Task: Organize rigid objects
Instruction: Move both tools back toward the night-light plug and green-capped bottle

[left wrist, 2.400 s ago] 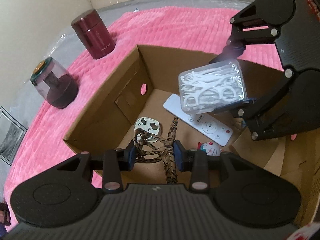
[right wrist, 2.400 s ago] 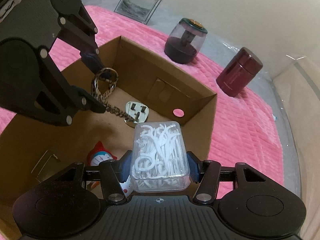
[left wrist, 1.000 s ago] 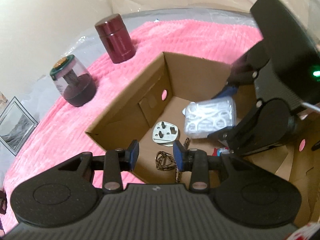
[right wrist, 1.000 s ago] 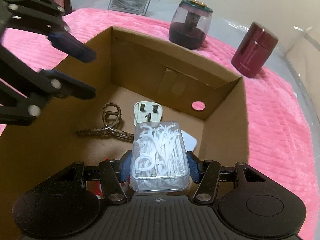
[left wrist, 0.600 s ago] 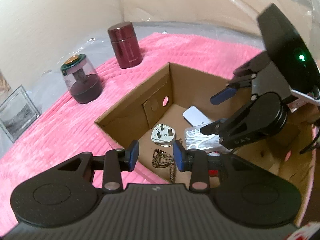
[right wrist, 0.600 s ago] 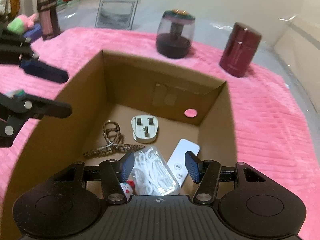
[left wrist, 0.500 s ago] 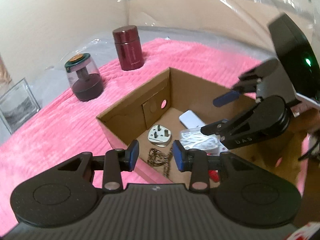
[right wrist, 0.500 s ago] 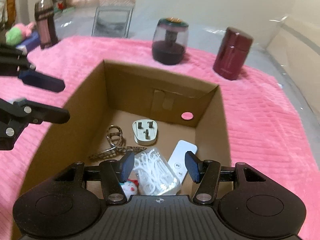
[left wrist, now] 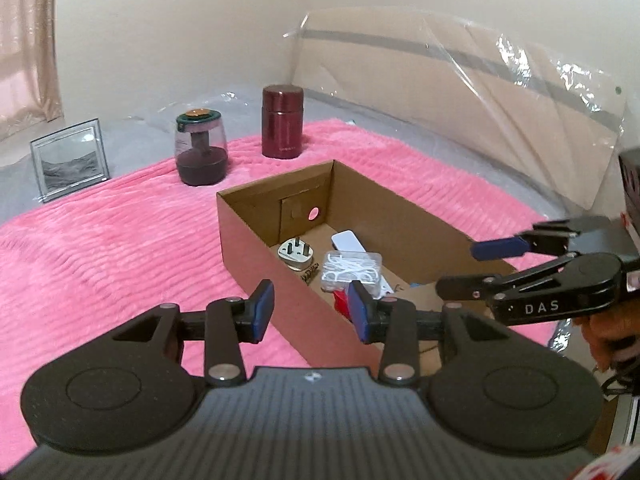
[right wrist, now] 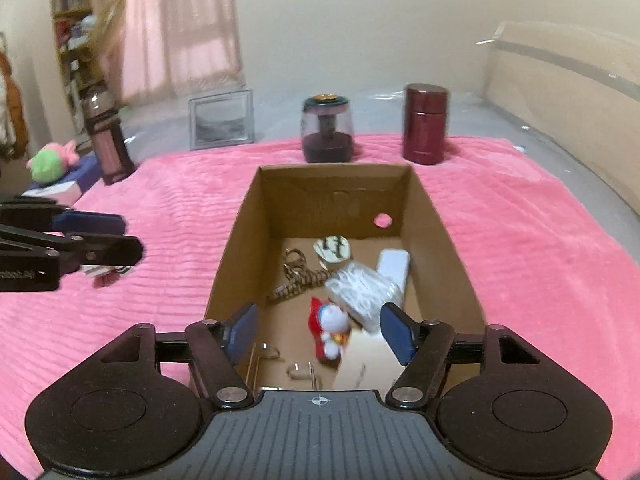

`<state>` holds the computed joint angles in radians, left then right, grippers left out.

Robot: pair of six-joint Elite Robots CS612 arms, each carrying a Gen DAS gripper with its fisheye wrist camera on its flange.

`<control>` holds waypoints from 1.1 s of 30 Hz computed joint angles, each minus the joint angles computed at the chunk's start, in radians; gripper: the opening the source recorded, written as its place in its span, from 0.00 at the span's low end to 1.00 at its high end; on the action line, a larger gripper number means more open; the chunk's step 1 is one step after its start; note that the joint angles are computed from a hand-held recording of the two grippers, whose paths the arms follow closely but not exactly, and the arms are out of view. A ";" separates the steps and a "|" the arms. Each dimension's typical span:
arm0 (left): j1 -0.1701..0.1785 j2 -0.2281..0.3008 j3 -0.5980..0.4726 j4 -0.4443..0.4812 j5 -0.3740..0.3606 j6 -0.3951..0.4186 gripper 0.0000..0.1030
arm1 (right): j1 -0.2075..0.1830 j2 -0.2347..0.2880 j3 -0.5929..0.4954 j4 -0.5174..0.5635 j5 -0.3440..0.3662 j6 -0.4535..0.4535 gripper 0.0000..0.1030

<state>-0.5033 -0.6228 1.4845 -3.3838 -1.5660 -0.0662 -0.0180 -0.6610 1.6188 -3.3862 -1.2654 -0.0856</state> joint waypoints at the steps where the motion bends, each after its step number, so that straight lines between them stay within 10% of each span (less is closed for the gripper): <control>1: -0.004 -0.010 0.027 -0.026 0.009 -0.010 0.40 | 0.002 -0.008 0.025 -0.030 -0.018 0.023 0.64; 14: -0.020 -0.067 0.247 -0.231 0.077 -0.181 0.67 | 0.024 -0.063 0.201 -0.163 -0.049 0.149 0.72; 33: -0.001 -0.106 0.412 -0.328 0.260 -0.271 0.76 | 0.076 -0.049 0.225 -0.335 0.057 0.154 0.74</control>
<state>-0.5044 -0.7284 1.8960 -3.7116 -1.3064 -0.3374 0.0578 -0.7099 1.8435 -3.7207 -1.2080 0.0689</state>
